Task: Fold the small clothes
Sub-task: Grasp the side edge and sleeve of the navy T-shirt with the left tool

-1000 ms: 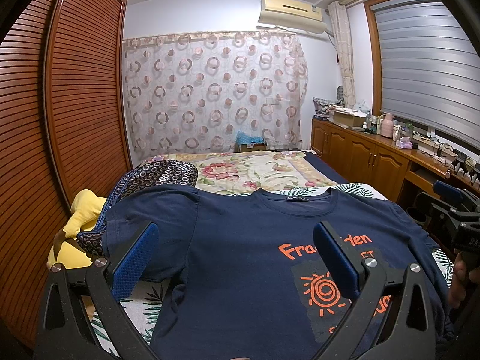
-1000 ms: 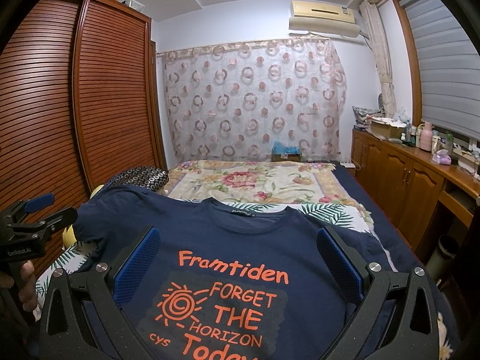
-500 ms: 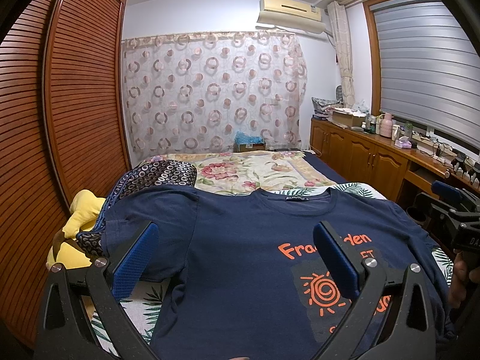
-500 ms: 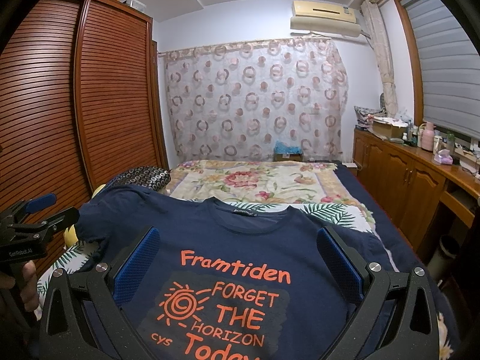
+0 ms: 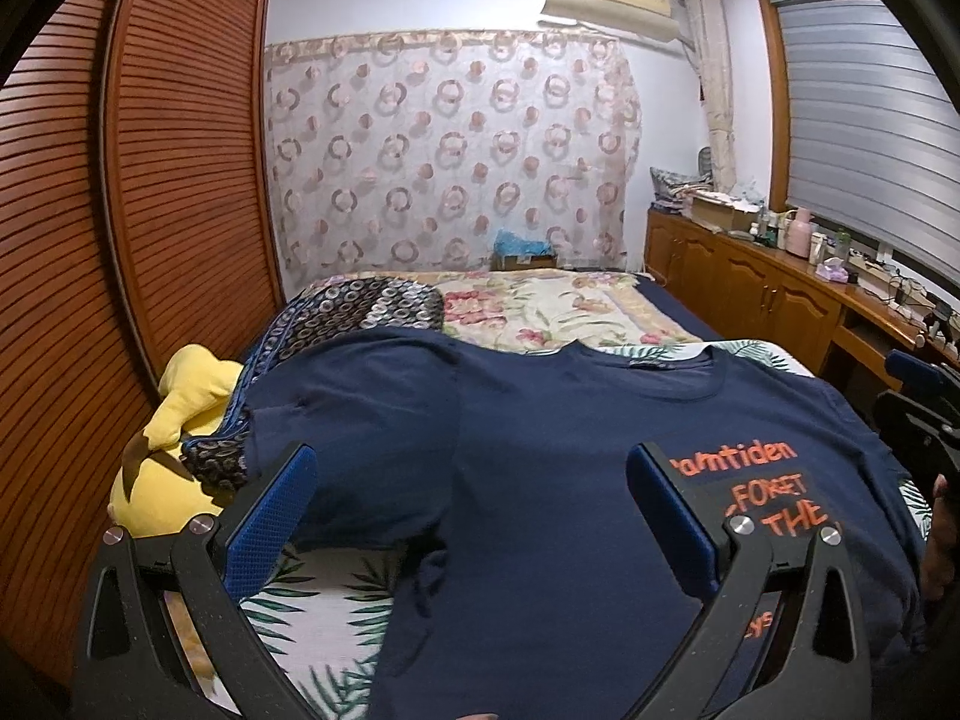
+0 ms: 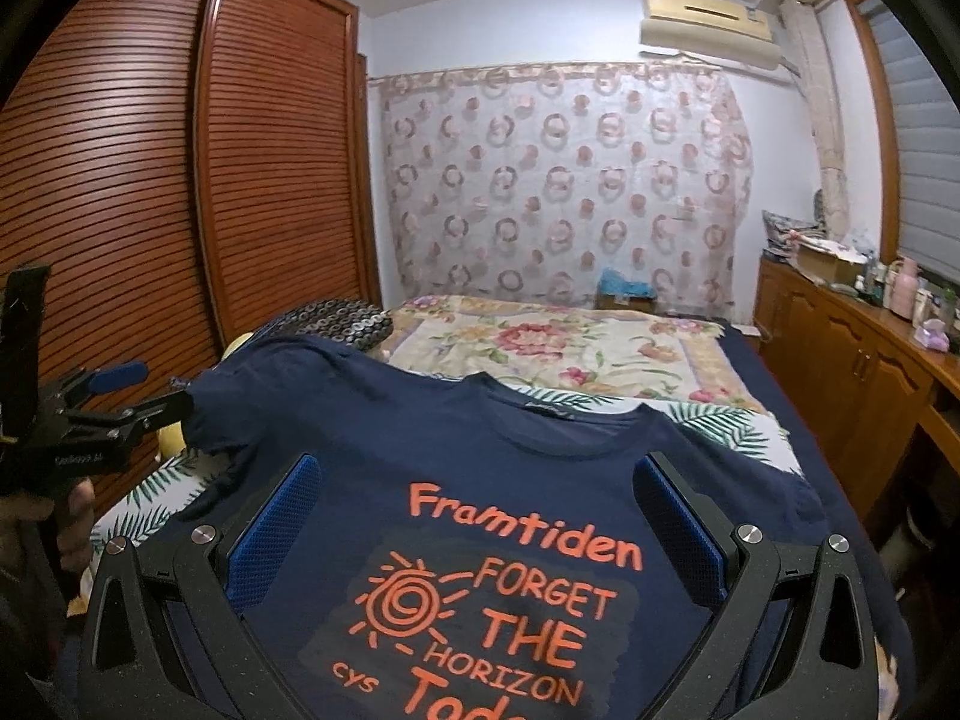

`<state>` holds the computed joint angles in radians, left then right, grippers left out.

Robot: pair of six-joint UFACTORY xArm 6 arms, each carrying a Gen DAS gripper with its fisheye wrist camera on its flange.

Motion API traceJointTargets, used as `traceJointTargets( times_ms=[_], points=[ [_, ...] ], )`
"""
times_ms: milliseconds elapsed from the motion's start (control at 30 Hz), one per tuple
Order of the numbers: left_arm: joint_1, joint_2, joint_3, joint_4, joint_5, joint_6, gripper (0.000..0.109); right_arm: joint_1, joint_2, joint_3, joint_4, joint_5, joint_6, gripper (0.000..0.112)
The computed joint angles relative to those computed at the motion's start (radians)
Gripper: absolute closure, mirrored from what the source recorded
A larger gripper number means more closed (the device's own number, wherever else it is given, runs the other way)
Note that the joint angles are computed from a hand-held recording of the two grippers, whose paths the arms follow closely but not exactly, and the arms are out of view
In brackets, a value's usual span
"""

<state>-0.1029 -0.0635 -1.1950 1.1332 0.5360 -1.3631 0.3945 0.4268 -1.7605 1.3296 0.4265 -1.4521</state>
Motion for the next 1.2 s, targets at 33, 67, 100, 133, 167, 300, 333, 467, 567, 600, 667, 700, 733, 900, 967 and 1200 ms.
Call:
traceJointTargets(
  times_ms=[33, 67, 100, 133, 167, 300, 333, 467, 567, 600, 667, 700, 733, 900, 967, 1200],
  points=[
    [0.008, -0.002, 0.004, -0.005, -0.002, 0.005, 0.006, -0.002, 0.007, -0.01, -0.015, 0.007, 0.008, 0.009],
    [0.018, -0.002, 0.006, -0.012, -0.002, 0.014, 0.006, -0.001, 0.014, -0.02, -0.028, 0.012, 0.015, 0.009],
    [0.023, 0.0, 0.007, -0.011, -0.001, 0.014, 0.006, -0.004, 0.025, -0.035, -0.043, 0.032, 0.023, 0.009],
    [0.03, -0.001, 0.011, -0.011, 0.0, 0.016, 0.006, -0.006, 0.035, -0.05, -0.061, 0.044, 0.036, 0.009],
    [0.039, 0.0, 0.013, -0.016, 0.002, 0.023, 0.006, -0.01, 0.046, -0.068, -0.08, 0.062, 0.049, 0.009],
    [0.068, 0.01, 0.02, -0.039, -0.01, 0.05, 0.006, -0.024, 0.095, -0.141, -0.139, 0.117, 0.086, 0.009],
    [0.08, 0.013, 0.023, -0.048, -0.023, 0.064, 0.006, -0.028, 0.112, -0.164, -0.158, 0.132, 0.101, 0.009],
    [0.121, 0.016, 0.044, -0.092, -0.071, 0.109, 0.006, -0.045, 0.192, -0.28, -0.239, 0.2, 0.175, 0.009],
    [0.162, 0.007, 0.069, -0.089, -0.111, 0.119, 0.006, -0.061, 0.277, -0.412, -0.324, 0.26, 0.259, 0.009],
    [0.176, 0.004, 0.076, -0.093, -0.12, 0.123, 0.006, -0.066, 0.303, -0.455, -0.348, 0.278, 0.285, 0.009],
    [0.203, -0.006, 0.09, -0.12, -0.138, 0.149, 0.006, -0.072, 0.346, -0.527, -0.384, 0.307, 0.323, 0.009],
    [0.219, -0.008, 0.097, -0.13, -0.156, 0.158, 0.007, -0.07, 0.358, -0.548, -0.396, 0.313, 0.335, 0.009],
    [0.237, -0.009, 0.103, -0.15, -0.177, 0.173, 0.009, -0.072, 0.378, -0.581, -0.411, 0.325, 0.35, 0.009],
    [0.294, 0.017, 0.094, -0.252, -0.2, 0.276, 0.028, -0.05, 0.397, -0.613, -0.445, 0.326, 0.373, 0.009],
    [0.314, 0.033, 0.092, -0.322, -0.224, 0.34, 0.046, -0.045, 0.41, -0.631, -0.462, 0.33, 0.385, 0.009],
    [0.334, 0.096, 0.062, -0.526, -0.243, 0.533, 0.059, -0.04, 0.456, -0.7, -0.507, 0.36, 0.431, 0.009]
  ],
)
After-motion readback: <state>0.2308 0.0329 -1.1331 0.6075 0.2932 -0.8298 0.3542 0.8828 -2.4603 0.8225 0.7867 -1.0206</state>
